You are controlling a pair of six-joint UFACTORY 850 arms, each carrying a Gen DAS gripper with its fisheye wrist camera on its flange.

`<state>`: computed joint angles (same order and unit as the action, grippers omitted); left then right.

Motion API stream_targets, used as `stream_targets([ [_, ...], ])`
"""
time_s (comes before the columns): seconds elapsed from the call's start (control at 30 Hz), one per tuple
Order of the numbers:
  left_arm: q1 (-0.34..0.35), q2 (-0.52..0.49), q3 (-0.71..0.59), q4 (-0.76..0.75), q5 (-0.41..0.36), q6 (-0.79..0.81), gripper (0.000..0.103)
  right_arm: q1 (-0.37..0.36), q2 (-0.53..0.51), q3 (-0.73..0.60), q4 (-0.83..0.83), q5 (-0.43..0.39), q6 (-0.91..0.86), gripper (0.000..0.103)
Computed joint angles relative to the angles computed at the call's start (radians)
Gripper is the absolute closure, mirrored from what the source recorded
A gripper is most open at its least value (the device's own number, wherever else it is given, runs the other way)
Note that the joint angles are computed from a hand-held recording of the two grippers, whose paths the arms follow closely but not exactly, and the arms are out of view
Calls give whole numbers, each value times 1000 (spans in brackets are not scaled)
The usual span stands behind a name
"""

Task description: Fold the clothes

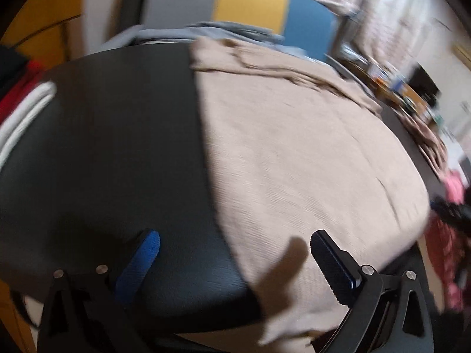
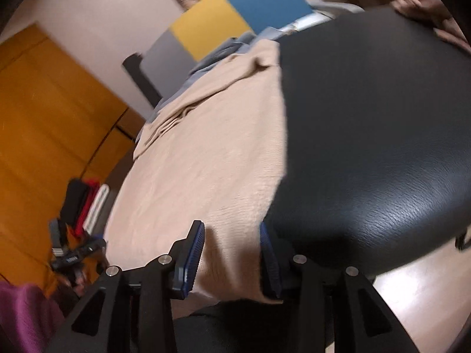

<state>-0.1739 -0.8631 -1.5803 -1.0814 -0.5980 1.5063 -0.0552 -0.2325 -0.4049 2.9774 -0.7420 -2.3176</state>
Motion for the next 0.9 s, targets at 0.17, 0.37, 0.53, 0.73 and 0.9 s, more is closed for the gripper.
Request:
stream_targets([
  [0.17, -17, 17, 32, -1, -20, 82, 1, 3, -17, -6, -56, -38, -17, 59],
  [0.37, 8, -21, -23, -38, -123, 14, 1, 13, -50, -44, -41, -47, -25, 59],
  [0.53, -24, -7, -1, -81, -22, 105, 22, 56, -42, -104, 49, 129, -153, 69],
  [0.73, -1, -31, -43, -41, -128, 70, 77, 9, -69, -100, -122, 55, 46, 93],
  [0.9, 23, -41, -67, -3, -240, -25, 95, -37, -121, -72, -280, -181, 244, 94],
])
